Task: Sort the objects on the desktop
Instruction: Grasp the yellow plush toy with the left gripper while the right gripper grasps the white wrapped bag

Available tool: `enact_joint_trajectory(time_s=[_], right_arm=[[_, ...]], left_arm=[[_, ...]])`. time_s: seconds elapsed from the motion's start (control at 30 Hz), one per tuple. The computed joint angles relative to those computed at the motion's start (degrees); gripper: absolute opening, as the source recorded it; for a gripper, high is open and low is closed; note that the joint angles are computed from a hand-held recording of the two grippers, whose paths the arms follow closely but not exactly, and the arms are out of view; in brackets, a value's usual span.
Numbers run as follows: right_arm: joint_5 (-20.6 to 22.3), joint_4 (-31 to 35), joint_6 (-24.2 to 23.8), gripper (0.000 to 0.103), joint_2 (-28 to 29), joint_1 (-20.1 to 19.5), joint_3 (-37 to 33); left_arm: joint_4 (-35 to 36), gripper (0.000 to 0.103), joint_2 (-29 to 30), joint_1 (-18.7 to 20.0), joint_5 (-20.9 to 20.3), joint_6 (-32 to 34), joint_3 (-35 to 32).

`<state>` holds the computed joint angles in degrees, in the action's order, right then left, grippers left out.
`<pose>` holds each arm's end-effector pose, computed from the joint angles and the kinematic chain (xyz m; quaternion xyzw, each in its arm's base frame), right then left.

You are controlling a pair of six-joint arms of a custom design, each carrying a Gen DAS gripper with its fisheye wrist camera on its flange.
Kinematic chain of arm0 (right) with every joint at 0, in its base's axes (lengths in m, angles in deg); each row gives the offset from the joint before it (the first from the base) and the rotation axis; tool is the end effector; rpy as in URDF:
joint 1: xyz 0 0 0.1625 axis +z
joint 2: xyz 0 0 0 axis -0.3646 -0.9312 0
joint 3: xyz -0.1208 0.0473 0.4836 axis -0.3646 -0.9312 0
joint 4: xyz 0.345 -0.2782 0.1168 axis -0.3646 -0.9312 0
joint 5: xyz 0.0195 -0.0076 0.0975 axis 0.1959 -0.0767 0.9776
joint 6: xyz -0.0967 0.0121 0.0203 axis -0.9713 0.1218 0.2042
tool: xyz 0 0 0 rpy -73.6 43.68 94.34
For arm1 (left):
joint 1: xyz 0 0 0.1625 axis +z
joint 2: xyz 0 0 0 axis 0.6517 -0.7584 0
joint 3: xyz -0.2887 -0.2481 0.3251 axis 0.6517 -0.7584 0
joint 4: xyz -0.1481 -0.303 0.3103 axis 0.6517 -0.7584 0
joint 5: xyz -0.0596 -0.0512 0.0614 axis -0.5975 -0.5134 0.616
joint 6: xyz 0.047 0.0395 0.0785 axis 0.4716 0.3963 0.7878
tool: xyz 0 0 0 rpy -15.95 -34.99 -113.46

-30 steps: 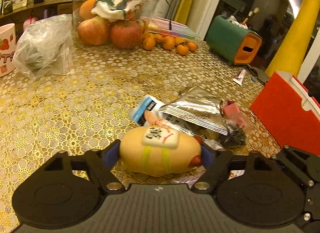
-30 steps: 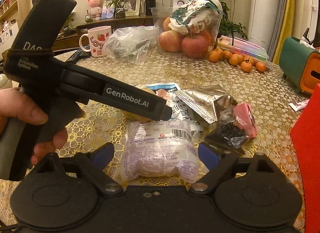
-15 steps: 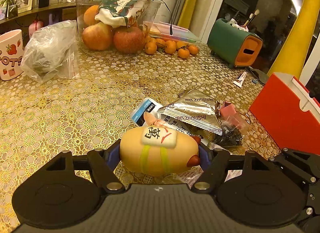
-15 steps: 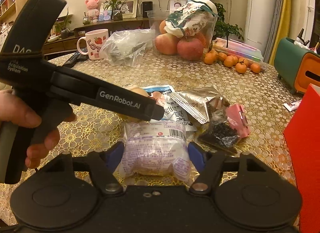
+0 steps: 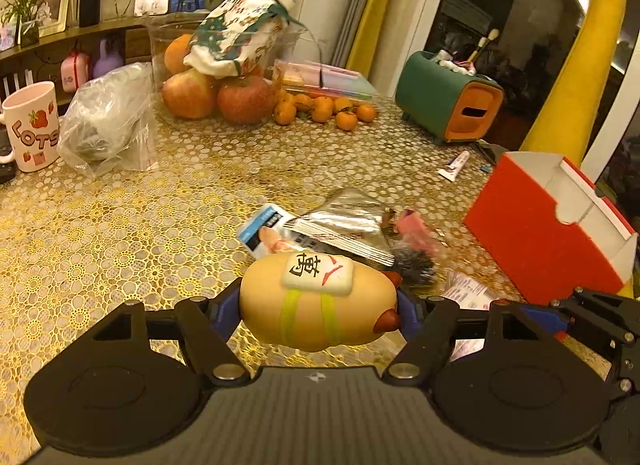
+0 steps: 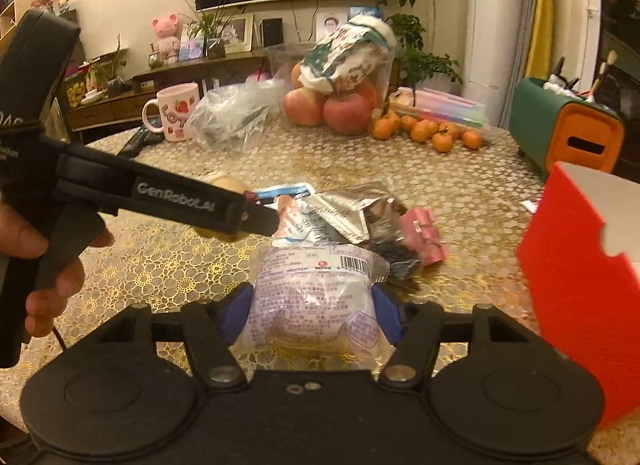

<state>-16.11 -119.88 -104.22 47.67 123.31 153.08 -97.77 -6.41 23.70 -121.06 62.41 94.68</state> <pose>0.3184 -0.8810 0.0767 0.5488 -0.8151 0.1638 0.0871 -0.1350 -0.7862 0.2662 -0.0627 0.8199 -0.4620 0.3323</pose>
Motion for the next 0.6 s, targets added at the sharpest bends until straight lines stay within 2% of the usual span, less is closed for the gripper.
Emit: enact_joint_trajectory(time_s=[0.33, 0.6], right_arm=[[2.88, -0.17, 1.49, 0.064, -3.94, -0.74, 1.47], [3.61, 0.12, 0.29, 0.064, -7.56, -1.63, 3.27]], left_arm=[[1.41, 0.074, -0.45, -4.13, 1.72, -1.89, 1.44], [5.71, 0.074, -0.59, -7.11, 2.33, -5.08, 1.91]])
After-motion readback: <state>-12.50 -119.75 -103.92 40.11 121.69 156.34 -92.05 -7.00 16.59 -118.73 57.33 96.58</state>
